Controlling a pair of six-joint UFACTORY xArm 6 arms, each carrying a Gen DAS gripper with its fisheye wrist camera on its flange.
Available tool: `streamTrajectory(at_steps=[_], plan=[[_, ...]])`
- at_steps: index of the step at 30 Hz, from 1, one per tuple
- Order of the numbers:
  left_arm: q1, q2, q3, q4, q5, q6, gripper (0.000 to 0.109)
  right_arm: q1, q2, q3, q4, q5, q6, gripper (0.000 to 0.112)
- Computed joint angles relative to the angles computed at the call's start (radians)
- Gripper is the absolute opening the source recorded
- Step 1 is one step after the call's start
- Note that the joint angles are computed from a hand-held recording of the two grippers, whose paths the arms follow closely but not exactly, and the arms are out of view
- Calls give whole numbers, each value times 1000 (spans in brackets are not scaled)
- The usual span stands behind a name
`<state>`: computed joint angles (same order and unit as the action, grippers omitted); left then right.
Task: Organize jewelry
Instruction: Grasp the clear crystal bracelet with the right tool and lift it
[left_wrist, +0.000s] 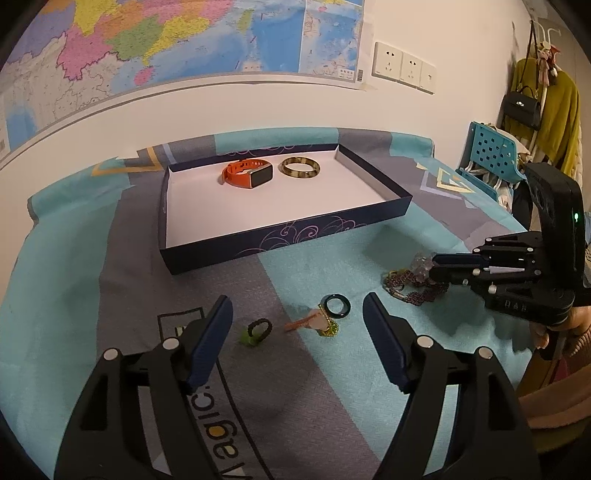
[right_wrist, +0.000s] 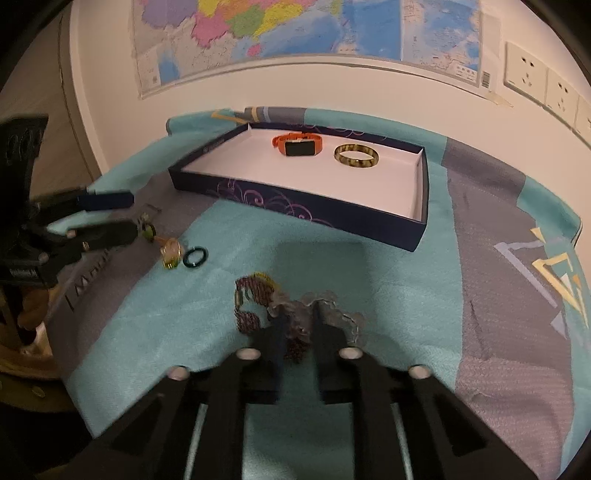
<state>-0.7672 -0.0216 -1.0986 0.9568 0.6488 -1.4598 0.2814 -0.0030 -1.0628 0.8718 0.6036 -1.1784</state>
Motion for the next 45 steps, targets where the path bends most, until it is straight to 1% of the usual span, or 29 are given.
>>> streamTrajectory(at_steps=[2, 4, 12, 21, 23, 27, 29, 32, 34, 35, 36, 38, 40, 41, 43, 45], plan=[[2, -2, 3, 0, 0, -4, 72, -12, 12, -17, 14, 5, 16, 7], [0, -3, 2, -1, 8, -5, 72, -33, 28, -44, 31, 38, 36, 7], [2, -14, 19, 1, 10, -22, 72, -69, 63, -107, 84, 76, 55, 7], [3, -17, 37, -27, 27, -16, 72, -56, 83, -115, 58, 42, 74, 7], [9, -15, 40, -37, 23, -13, 69, -54, 87, -116, 56, 38, 72, 7], [21, -13, 50, -60, 7, -10, 65, -53, 91, -116, 53, 31, 80, 7], [23, -10, 51, -67, 7, -6, 62, -54, 97, -118, 45, 25, 94, 7], [28, -7, 54, -81, -3, 3, 58, -54, 100, -117, 42, 14, 104, 11], [32, -8, 59, -86, -10, 3, 57, -49, 97, -110, 33, -12, 105, 16], [32, -9, 59, -88, -9, 2, 57, -48, 95, -106, 33, -21, 103, 21], [30, -9, 58, -84, -6, -2, 57, -49, 95, -105, 38, -24, 101, 23], [28, -11, 58, -74, -10, -4, 57, -51, 95, -105, 39, -29, 101, 24], [24, -12, 55, -62, -14, -5, 57, -51, 97, -107, 38, -33, 105, 31], [22, -13, 55, -59, -20, -3, 56, -49, 100, -110, 38, -37, 106, 37], [16, -11, 51, -42, -45, 9, 56, -44, 104, -114, 22, -44, 118, 40], [4, 4, 34, -36, -45, 31, 56, -42, 114, -125, 11, -42, 136, 44]])
